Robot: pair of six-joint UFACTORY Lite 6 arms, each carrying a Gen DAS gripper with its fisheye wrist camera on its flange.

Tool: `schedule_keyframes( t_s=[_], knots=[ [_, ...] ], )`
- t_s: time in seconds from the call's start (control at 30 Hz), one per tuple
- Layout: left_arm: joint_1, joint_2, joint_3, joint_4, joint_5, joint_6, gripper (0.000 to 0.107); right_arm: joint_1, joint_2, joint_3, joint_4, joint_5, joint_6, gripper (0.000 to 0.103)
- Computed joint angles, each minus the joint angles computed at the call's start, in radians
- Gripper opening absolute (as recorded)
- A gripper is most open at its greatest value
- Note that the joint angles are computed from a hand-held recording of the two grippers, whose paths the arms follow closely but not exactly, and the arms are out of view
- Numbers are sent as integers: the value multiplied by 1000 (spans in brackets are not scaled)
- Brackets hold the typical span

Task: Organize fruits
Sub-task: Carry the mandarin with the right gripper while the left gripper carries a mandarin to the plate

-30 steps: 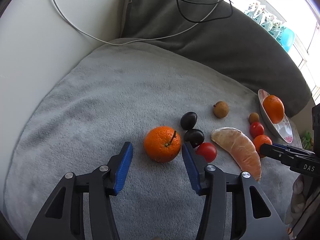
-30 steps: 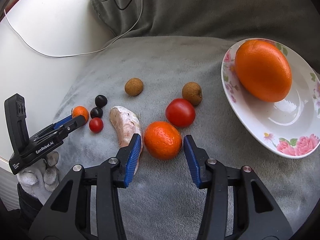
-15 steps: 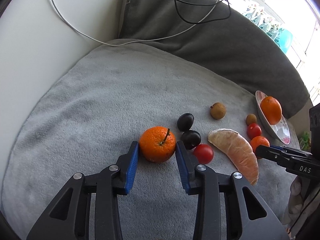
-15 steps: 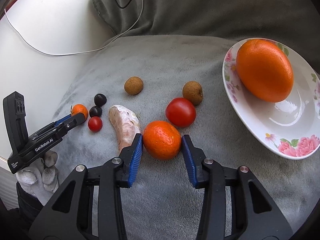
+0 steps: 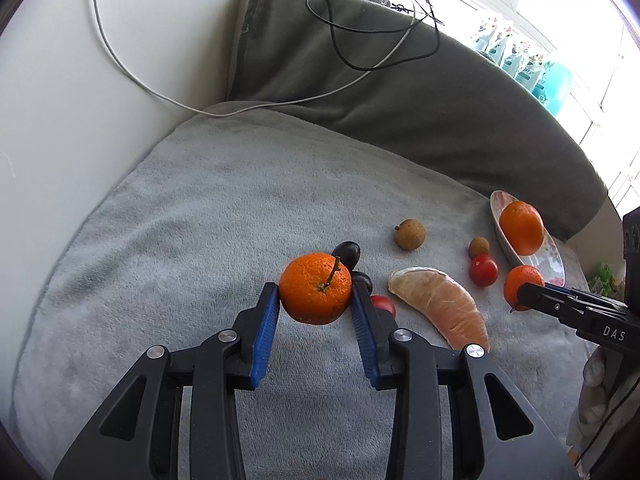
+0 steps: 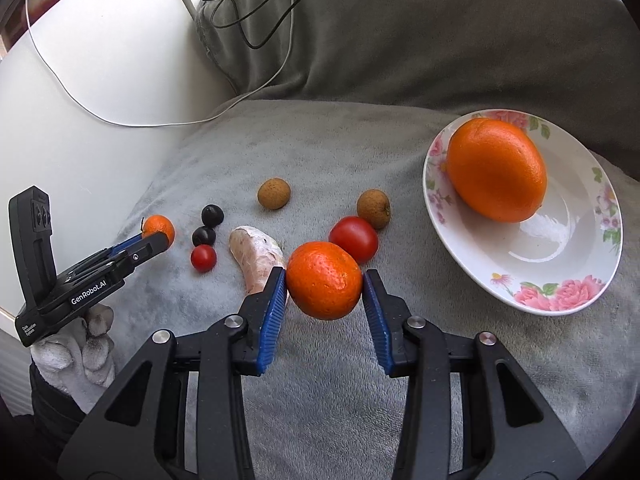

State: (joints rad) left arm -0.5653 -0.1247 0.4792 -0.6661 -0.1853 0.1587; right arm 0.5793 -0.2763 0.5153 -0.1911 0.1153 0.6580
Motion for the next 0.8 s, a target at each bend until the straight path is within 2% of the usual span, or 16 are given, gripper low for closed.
schedule_keyframes(
  t_s=[0.1,0.2,0.33,0.5,0.8],
  knots=[
    [-32,-33,4,-115,8,106,35,13,-84,-28,-171,47,169,41],
    [-80,-52,18,-259,3,236,35,-7,-173,-64,-124,83,114,41],
    [-134,-34,58,-329,-8,290,35,-47,-253,-87,-109,120,80,41],
    [-207,9,122,-414,-26,358,35,-156,-364,-127,89,162,-164,41],
    [-307,137,274,-434,-34,371,35,-423,-507,-169,467,260,-664,41]
  ],
)
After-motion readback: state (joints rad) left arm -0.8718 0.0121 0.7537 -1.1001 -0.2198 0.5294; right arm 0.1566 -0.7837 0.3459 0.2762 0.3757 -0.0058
